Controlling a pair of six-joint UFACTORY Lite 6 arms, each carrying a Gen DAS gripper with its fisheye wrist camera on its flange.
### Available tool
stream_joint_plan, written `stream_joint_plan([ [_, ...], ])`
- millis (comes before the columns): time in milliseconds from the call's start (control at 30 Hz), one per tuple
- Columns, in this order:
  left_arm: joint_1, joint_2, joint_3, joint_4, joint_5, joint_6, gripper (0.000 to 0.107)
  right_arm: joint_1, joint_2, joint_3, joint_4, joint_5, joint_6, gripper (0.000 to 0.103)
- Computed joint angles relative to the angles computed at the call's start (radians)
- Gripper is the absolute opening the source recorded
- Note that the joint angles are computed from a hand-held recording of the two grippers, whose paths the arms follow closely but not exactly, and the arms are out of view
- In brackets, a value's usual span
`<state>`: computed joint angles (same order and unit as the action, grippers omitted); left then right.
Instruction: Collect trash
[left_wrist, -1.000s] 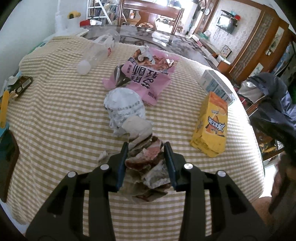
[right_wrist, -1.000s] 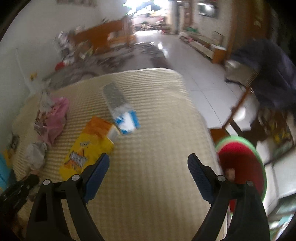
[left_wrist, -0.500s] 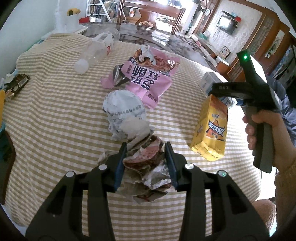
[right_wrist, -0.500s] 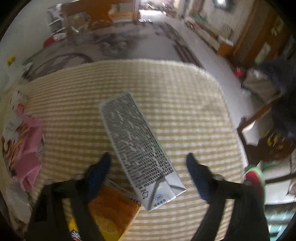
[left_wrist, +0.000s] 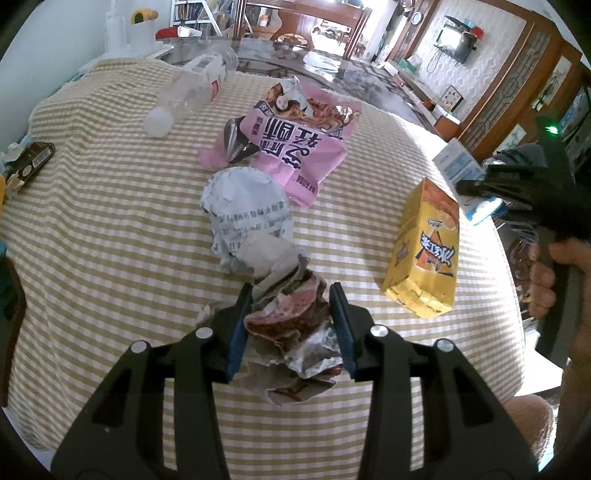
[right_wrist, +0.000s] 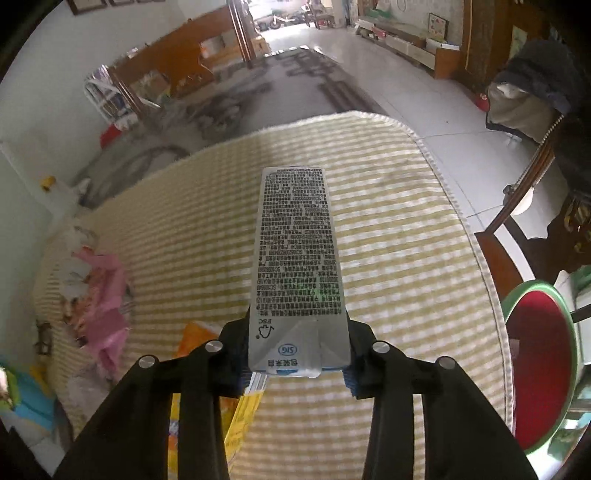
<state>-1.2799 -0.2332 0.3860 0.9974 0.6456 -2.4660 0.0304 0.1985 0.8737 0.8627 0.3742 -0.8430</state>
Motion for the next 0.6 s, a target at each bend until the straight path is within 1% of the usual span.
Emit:
stream_joint_plan([
  [133,0.003,-0.002,-0.006,0.010,-0.011,-0.012,0.040,-0.048,-0.183,-0.151,0.051,0.043,-0.123,0.037],
  [233,0.004,-0.003,-0.008,0.014,-0.017,-0.016,0.041,-0.082,-0.333,-0.287,0.039,0.077,-0.166,0.037],
  [333,0.007,-0.005,-0.012,0.024,-0.023,-0.026,0.043,-0.074,-0.434,-0.404,0.008,0.074,-0.176,0.037],
  [400,0.010,-0.006,-0.014,0.027,-0.026,-0.028,0.043,-0.038,-0.516,-0.484,-0.045,0.041,-0.137,0.037],
  [467,0.011,0.004,-0.008,0.024,-0.028,-0.023,0.044,-0.016,-0.561,-0.539,-0.065,0.011,-0.125,0.037],
  [500,0.014,0.009,-0.005,0.022,-0.028,-0.017,0.044,-0.022,-0.565,-0.555,-0.050,0.008,-0.149,0.037],
  [600,0.010,0.012,-0.005,0.024,-0.026,-0.023,0.049,-0.043,-0.497,-0.577,0.046,-0.002,-0.255,0.037],
])
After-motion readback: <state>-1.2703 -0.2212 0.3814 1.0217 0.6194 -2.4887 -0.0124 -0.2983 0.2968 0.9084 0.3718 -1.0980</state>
